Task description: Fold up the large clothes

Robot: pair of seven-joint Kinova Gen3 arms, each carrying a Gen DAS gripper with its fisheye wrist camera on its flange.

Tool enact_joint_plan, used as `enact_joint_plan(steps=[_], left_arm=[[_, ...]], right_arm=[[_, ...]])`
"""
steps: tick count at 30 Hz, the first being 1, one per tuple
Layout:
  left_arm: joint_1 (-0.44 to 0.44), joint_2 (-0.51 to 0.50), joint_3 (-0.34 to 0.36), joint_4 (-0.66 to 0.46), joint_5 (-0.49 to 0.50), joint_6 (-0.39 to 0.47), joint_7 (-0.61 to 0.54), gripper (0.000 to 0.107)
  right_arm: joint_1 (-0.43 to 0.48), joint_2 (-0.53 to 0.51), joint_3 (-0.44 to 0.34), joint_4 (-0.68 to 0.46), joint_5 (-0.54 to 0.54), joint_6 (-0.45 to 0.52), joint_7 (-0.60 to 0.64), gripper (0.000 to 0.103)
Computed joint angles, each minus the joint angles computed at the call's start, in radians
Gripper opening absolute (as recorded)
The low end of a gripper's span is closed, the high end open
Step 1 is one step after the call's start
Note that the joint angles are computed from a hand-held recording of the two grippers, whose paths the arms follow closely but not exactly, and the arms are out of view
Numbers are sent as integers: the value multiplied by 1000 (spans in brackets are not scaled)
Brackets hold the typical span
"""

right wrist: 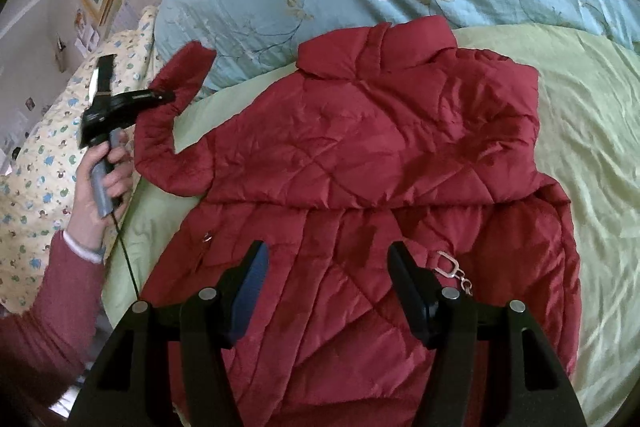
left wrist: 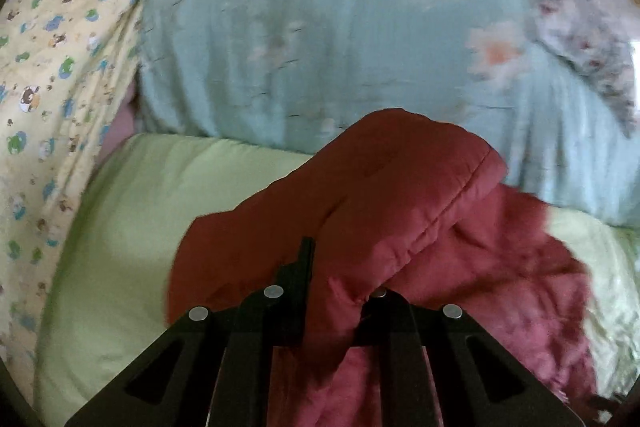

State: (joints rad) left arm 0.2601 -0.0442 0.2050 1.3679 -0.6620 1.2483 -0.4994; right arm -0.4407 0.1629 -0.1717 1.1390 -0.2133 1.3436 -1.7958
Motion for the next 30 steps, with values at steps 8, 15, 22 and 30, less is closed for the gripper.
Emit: enact_joint_plan(steps=[8,15,22,30], left_arm=[[125,48,70,3,-37,-98,58,9],[196,144,20,-10,11,-212,-49,9],[216,252,-55,-39,111,-322,-148,9],[243,304,-122,-19,159,-400,-174,11]], right_arm=[[28,-36,15,24,-3,2,-17,64],[81,-52,39,47,-4,4,-32,64],[154,-35,61,62,-88,-31,-21,64],[255,76,59,40,-291,-101,2,68]])
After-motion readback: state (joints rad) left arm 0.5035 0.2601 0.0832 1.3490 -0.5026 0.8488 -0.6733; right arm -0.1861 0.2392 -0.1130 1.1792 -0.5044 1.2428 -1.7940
